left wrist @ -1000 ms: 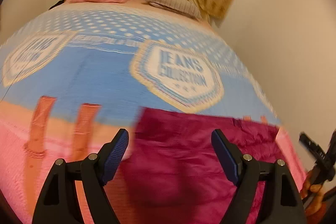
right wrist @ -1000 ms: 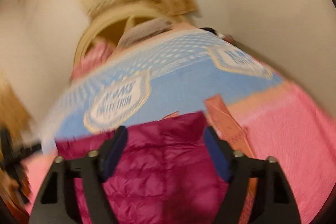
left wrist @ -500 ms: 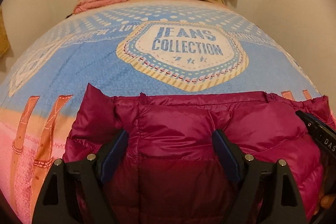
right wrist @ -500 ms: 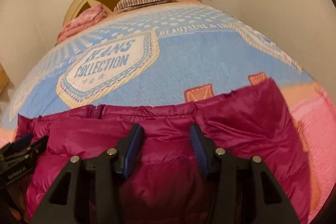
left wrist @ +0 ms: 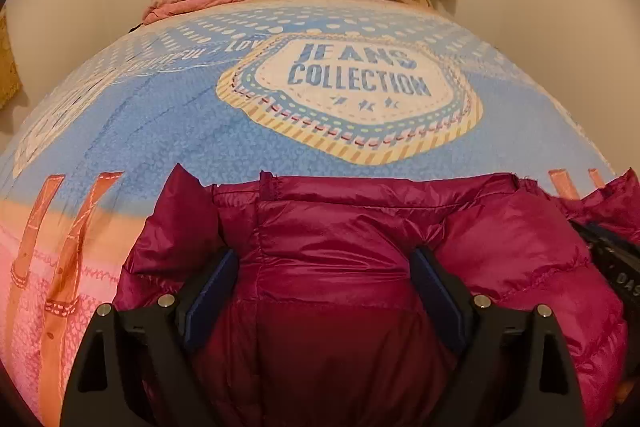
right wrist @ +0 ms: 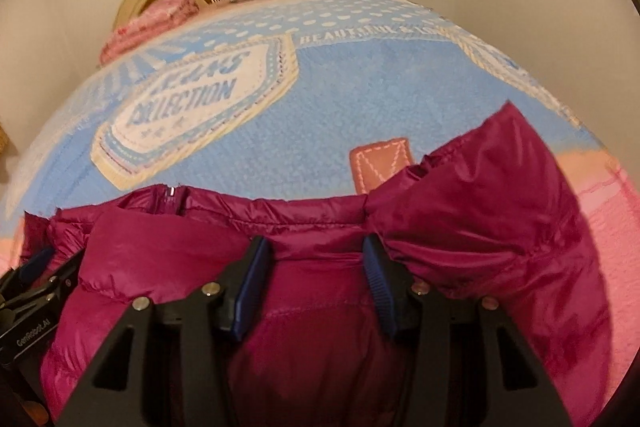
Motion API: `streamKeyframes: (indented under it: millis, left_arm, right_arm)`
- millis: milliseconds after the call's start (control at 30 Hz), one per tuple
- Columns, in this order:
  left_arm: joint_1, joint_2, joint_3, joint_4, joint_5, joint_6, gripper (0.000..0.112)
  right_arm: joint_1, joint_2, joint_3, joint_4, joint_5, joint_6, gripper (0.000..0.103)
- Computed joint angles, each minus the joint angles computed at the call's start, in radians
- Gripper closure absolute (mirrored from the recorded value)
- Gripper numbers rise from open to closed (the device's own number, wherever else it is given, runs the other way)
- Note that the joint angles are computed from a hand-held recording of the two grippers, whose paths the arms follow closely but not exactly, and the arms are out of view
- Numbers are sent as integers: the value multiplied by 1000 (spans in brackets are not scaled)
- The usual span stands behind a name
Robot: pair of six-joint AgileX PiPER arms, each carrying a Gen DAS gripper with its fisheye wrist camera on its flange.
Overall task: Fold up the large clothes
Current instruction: 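Press both tools onto the folded jacket to flatten it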
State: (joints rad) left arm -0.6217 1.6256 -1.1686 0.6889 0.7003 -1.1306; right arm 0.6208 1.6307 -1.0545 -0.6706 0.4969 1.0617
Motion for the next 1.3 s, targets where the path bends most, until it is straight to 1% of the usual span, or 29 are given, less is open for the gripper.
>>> streamKeyframes:
  millis: [67,133,167,233,267,300,333,367,433,500,567,600,667,700,767,833,867,900,933,1000,1033,1100,1167,1233,1267,1300]
  left_arm:
    - [0,2,0,1,1,-3,24]
    - [-2,2,2,6,1,-8,24]
    - [-1,2,2,6,0,-8,24]
    - [-4,3,1,10,4,-11,24]
    - [-3,3,2,9,2,-9,24]
    - [-2,3,2,8,2,-8,24]
    - [-2,1,3,9,1,-8,24]
    - [-2,1,4,10,1,-9,24]
    - [-4,0,5,14,4,-11,24]
    - [-9,2,1,19,12,-15,24]
    - [-12,4,-2,24,20,-17,24]
    - [-12,4,-2,24,20,-17,24]
    - [-13,5,-3,24,21,-17,23]
    - [-14,5,-4,25,22,-18,23]
    - [-14,5,-4,25,23,-16,23]
    - [-13,3,-1,24,23,-15,23]
    - [-13,3,-1,24,21,-15,23]
    - [-12,2,0,22,19,-15,23]
    - [-12,2,-1,21,18,-15,23]
    - [-10,1,1,19,15,-14,23]
    - [-11,2,0,19,17,-14,23]
    - [-11,2,-1,20,19,-13,23]
    - [-11,2,-1,20,21,-13,23]
    - [-11,-2,2,19,22,-14,23]
    - [-12,-3,2,20,23,-14,23]
    - [-13,-3,3,20,26,-15,22]
  right_arm:
    - [27,-53,26,-105,49,83,53]
    - [23,-117,68,-175,68,143,53]
    - [3,-148,89,-192,89,155,52]
    - [-36,-158,103,-204,128,158,51]
    - [-80,-154,116,-188,130,140,51]
    - [-119,-150,129,-158,109,120,51]
    - [-170,-149,151,-103,53,82,51]
    - [-238,-148,187,-8,-43,18,49]
    - [-297,-136,217,96,-139,-68,46]
    - [-322,-123,228,143,-189,-117,44]
    - [-332,-113,226,168,-207,-144,42]
    - [-331,-110,220,175,-201,-152,42]
    - [-312,-106,212,119,-178,-99,42]
    - [-290,-104,207,76,-164,-45,42]
    - [-273,-123,222,32,-151,11,42]
    - [-266,-143,232,14,-133,32,43]
    - [-254,-154,228,13,-106,36,48]
    - [-230,-180,232,-27,-74,80,54]
    - [-186,-231,250,-106,-34,163,65]
    - [-90,-326,287,-223,12,292,67]
    - [-46,-356,291,-227,16,301,67]
    - [52,-391,277,-160,22,255,67]
    - [131,-389,264,-107,-10,259,68]
    - [172,-351,247,-44,-71,236,81]
    - [194,-313,227,-38,-86,239,81]
    - [221,-273,207,-73,-79,278,81]
